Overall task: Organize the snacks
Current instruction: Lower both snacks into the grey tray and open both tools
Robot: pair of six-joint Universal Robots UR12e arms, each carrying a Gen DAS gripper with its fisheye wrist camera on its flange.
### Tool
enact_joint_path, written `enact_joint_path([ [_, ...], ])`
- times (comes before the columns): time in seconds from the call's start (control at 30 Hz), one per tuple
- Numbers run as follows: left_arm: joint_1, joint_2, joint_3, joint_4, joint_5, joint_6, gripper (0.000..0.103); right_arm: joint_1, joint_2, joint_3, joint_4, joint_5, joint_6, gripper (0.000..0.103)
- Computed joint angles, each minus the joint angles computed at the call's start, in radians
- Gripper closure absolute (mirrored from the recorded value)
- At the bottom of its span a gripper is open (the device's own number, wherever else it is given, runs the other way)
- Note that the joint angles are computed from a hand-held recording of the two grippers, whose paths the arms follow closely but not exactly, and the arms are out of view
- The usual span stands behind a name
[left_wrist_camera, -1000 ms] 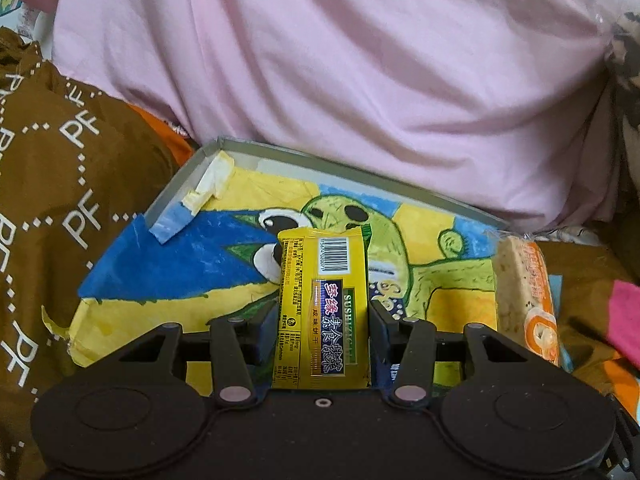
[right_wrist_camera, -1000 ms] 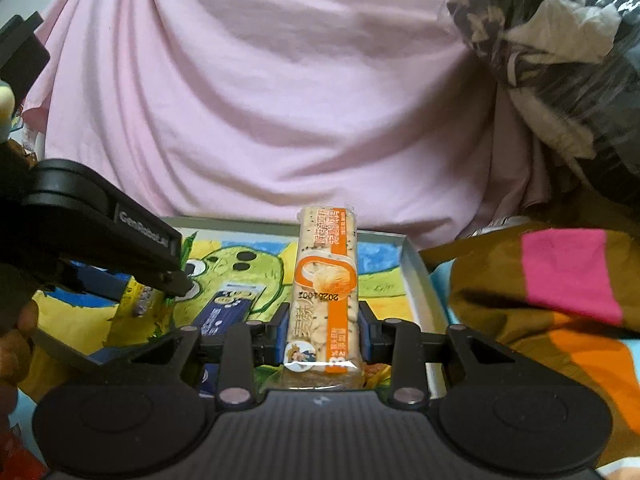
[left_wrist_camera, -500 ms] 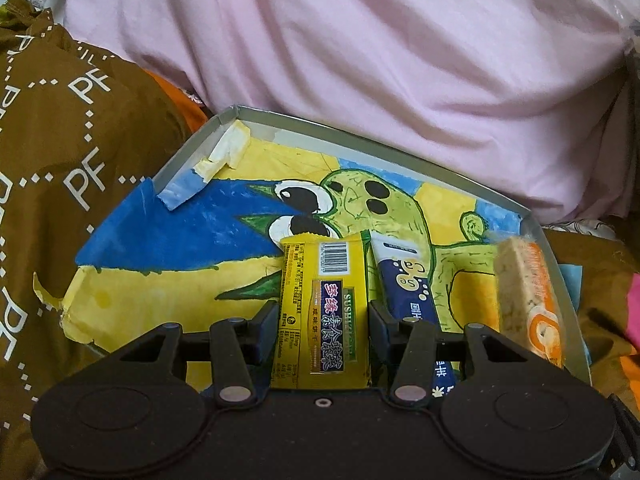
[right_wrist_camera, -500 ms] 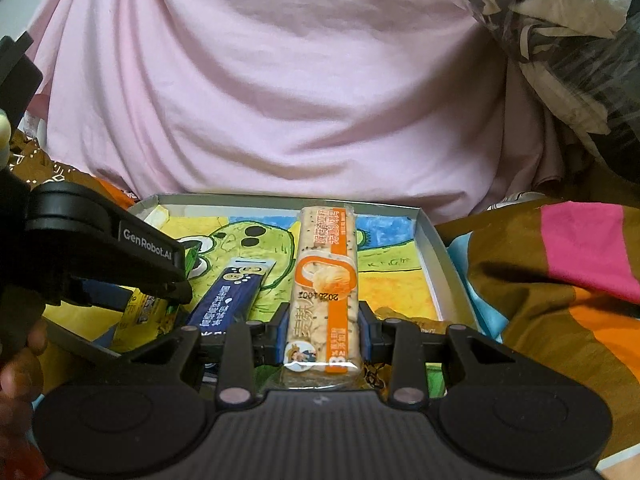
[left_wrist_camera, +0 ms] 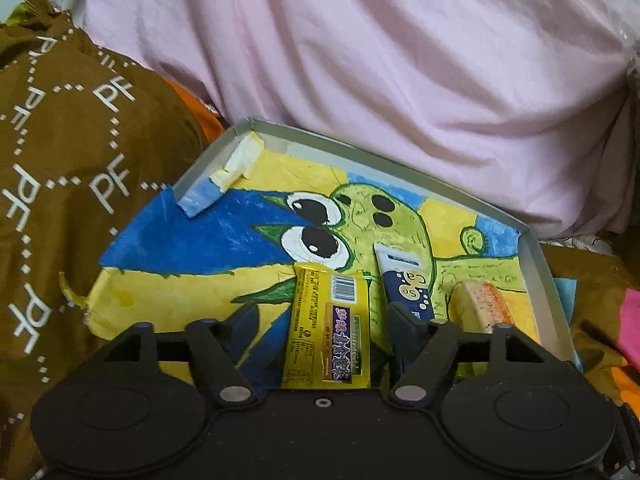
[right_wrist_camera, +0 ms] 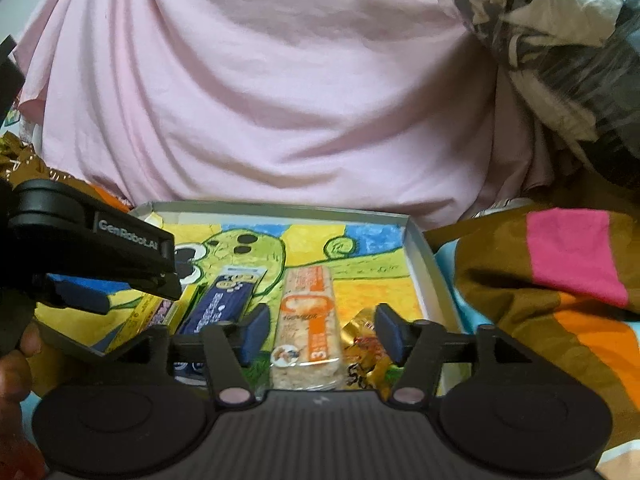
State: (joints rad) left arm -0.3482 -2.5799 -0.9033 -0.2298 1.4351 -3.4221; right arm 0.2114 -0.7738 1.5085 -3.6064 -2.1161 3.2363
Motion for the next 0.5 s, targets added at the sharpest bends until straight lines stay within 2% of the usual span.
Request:
enact_joint_path([
  [0.27, 0.009, 0.069, -0.119, 0.085, 0.007, -0.007, 0.006, 0.017, -0.023, 0.033, -0.078, -0.053, -0.023, 0.012],
  [0.4, 0.014, 0.108, -0.188, 0.147, 0.005, 0.010, 0.003, 0.032, -0.038, 0.059, -0.117, -0.088, -0.033, 0.002],
  [0.5, 0.018, 0.137, -0.240, 0.186, 0.003, 0.019, 0.001, 0.044, -0.050, 0.079, -0.131, -0.101, -0.048, 0.001],
])
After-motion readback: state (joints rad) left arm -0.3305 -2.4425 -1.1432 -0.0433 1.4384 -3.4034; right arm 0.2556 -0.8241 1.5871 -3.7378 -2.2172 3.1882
